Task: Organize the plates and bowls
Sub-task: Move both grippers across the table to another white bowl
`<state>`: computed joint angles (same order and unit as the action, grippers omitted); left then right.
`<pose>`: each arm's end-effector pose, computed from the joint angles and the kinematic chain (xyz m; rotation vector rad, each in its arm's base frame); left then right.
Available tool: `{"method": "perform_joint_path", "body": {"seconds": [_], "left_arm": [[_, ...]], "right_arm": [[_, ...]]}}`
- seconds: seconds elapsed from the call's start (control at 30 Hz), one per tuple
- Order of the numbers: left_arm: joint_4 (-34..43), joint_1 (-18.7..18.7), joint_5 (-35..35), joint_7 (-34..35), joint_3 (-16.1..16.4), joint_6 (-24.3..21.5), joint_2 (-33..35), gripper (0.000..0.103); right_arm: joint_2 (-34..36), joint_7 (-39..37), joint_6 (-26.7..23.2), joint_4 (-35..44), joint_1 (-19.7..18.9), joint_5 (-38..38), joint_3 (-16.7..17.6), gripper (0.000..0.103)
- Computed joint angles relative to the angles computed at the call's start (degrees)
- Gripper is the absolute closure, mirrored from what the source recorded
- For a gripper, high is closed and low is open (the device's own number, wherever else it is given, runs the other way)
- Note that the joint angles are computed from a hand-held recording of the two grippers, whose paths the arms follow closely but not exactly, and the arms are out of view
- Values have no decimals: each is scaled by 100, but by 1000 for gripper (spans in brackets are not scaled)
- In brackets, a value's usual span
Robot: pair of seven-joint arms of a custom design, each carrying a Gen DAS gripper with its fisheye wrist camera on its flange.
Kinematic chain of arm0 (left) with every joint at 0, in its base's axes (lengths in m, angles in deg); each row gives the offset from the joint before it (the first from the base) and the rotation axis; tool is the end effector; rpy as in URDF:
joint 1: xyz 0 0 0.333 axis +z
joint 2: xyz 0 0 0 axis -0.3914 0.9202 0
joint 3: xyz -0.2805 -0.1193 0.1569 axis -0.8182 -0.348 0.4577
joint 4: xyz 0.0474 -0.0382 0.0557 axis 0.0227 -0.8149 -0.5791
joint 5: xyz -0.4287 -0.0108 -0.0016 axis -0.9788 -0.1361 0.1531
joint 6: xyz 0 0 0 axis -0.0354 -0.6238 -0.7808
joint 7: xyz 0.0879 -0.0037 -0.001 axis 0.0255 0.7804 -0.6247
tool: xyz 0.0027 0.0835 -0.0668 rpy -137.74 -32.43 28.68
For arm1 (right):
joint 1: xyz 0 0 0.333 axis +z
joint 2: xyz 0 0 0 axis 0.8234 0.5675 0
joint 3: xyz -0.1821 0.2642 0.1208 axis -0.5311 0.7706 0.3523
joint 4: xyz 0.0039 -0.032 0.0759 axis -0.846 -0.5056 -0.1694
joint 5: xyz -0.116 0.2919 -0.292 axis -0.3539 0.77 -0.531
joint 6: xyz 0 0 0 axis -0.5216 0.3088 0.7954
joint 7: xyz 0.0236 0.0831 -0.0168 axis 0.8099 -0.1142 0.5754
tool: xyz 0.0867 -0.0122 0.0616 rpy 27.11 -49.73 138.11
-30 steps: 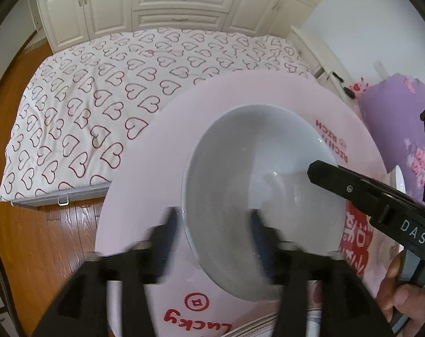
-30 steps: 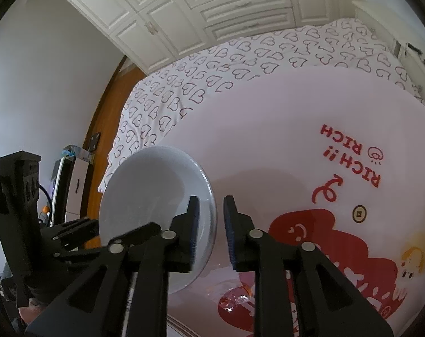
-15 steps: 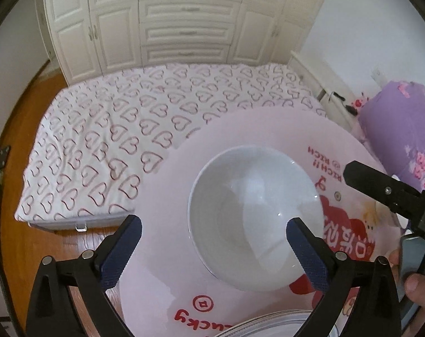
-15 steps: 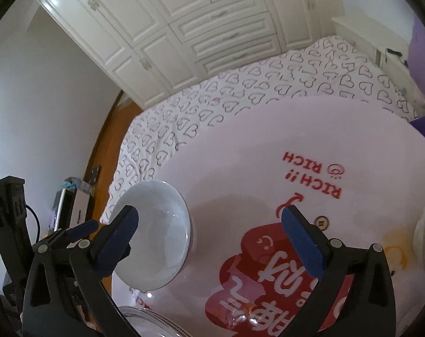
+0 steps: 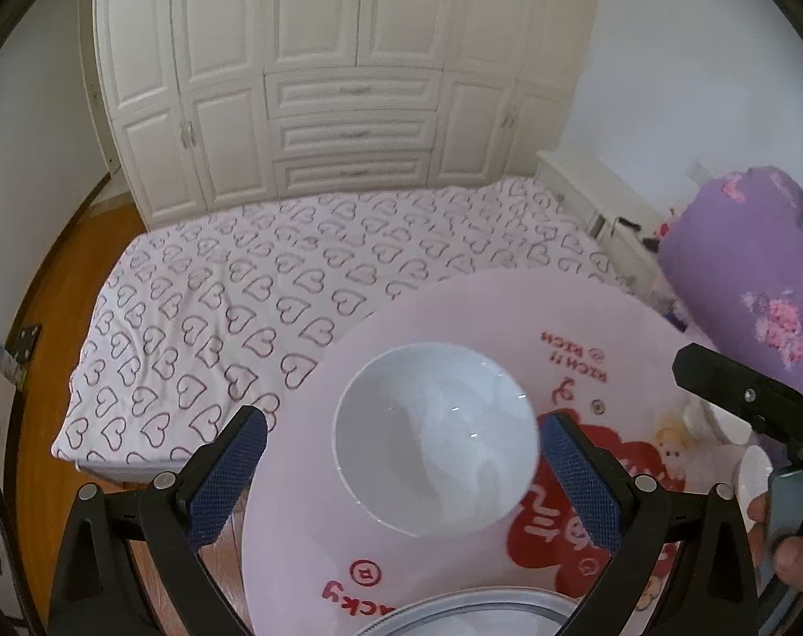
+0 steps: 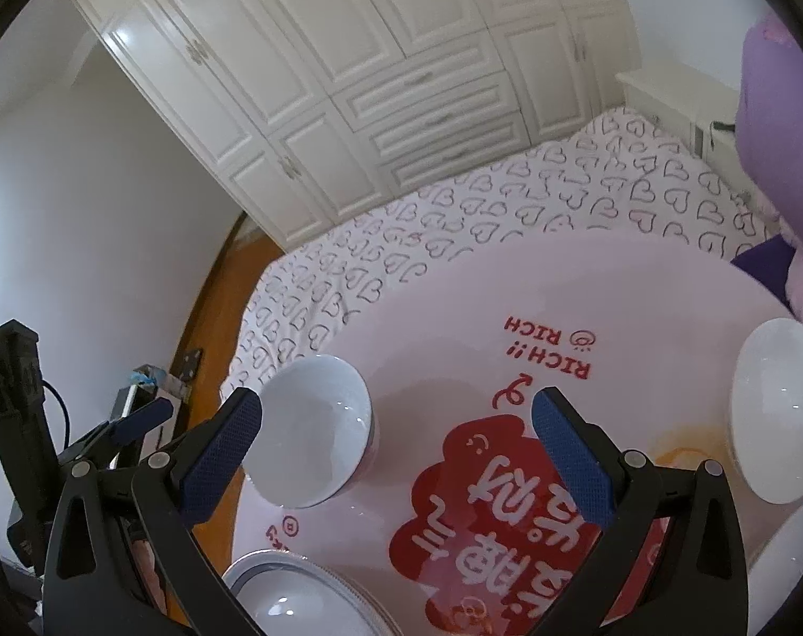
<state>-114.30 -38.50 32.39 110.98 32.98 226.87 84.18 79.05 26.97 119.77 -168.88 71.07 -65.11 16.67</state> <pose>0.6995 -0.2886 0.5085 -1.7039 2.0154 -0.7500 0.6261 0.2293 0.4607 -1.5065 1.8725 -0.1715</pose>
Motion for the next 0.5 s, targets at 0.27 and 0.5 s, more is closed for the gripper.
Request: {"method": "perform_joint_path", "body": {"seconds": [0.27,0.5], "left_arm": [[-905,10,107,-101,-69,604,-716,1],[-1545,93,51,-40,-206,1075,-1223,1]], "right_arm": [[-711,647,390,-622,130,-792,-228,0],[-1449,1826,560,-1245,-123,-2115,-185,0]]}}
